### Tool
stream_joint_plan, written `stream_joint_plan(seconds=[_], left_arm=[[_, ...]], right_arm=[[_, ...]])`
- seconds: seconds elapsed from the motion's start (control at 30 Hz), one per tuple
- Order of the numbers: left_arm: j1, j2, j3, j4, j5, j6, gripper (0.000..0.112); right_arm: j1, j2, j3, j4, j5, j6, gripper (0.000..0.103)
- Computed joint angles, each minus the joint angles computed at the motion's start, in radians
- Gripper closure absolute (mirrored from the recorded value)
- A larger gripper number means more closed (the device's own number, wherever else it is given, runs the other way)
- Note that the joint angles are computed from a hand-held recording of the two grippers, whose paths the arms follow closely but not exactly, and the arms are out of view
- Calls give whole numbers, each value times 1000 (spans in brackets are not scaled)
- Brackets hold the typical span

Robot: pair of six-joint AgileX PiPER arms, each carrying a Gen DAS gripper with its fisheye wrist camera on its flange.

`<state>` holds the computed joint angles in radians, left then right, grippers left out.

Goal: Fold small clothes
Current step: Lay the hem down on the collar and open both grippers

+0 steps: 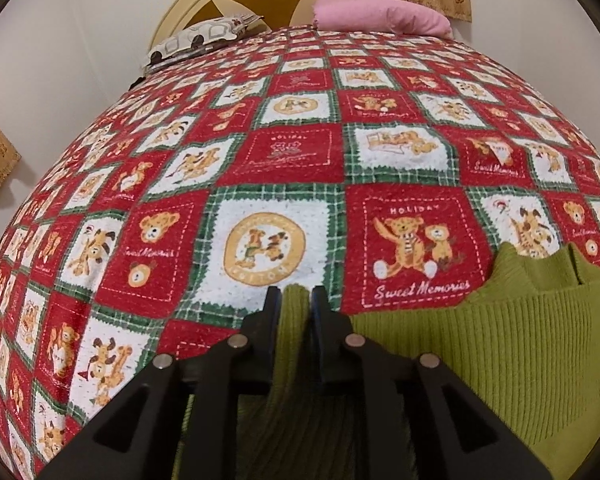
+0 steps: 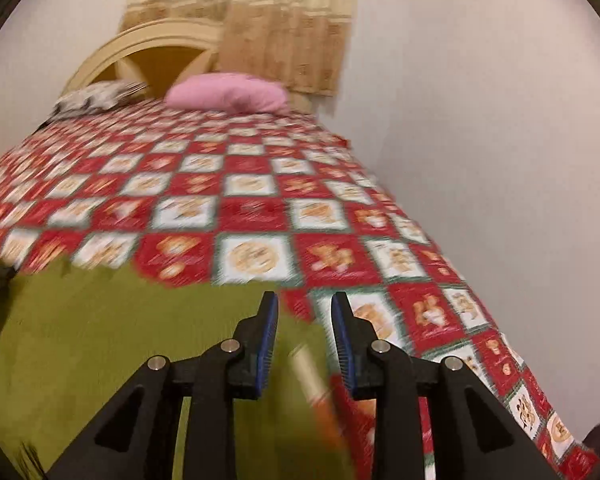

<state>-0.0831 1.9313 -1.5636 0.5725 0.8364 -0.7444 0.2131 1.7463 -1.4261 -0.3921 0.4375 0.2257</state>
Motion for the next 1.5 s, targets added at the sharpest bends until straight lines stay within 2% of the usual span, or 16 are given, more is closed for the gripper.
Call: stream_joint_plan(seconds=[0.1,0.23,0.3,0.33,0.43,0.47,0.57,0.63,0.73,0.87,0.97,1.03,1.13,1.3,1.43,1.5], left_arm=[[-1,2,-2,11,6,-8,91],[-1,3,-2,15,8,-13,90],[-1,4,-3,19,12,-12,90],[-2,3,-3,21,13,-14,90],[-1,4,-3,25,16,-23,86],[-3,4,-3,33,21,-37,79],[0,3,-5,56,52,-90,56],[28,-21,15,-8,16,-53,55],[76,-124,111,-133,-62,32,55],[2,-339,311,-40,-102,-21,54],[-96,-480,444,-1,-119,-61,41],[-148,-538,511,19,-131,-105,40],[-201,-556,569,-1,-126,-134,40],[-259,-528,651,146,-150,-318,34],[-215,-542,673,103,-201,-295,26],[-230,-542,681,135,-197,-330,26]], right_arm=[[23,6,22,128,22,-191,75],[25,142,-59,96,91,-187,75],[-17,154,-70,209,69,-250,60],[-33,164,-91,247,83,-262,57],[-92,176,-106,456,89,-406,56],[-94,174,-102,474,86,-419,56],[-53,157,-62,321,42,-295,54],[-31,153,-51,218,30,-209,53],[-38,159,-60,231,35,-217,50],[-47,172,-80,231,49,-199,42],[-38,164,-69,186,44,-157,40],[-27,161,-62,132,43,-110,39],[-20,157,-57,95,42,-77,38],[-7,131,-43,31,55,-22,37],[-28,-37,98,114,-37,-83,37],[-39,-128,161,232,-32,-199,37]])
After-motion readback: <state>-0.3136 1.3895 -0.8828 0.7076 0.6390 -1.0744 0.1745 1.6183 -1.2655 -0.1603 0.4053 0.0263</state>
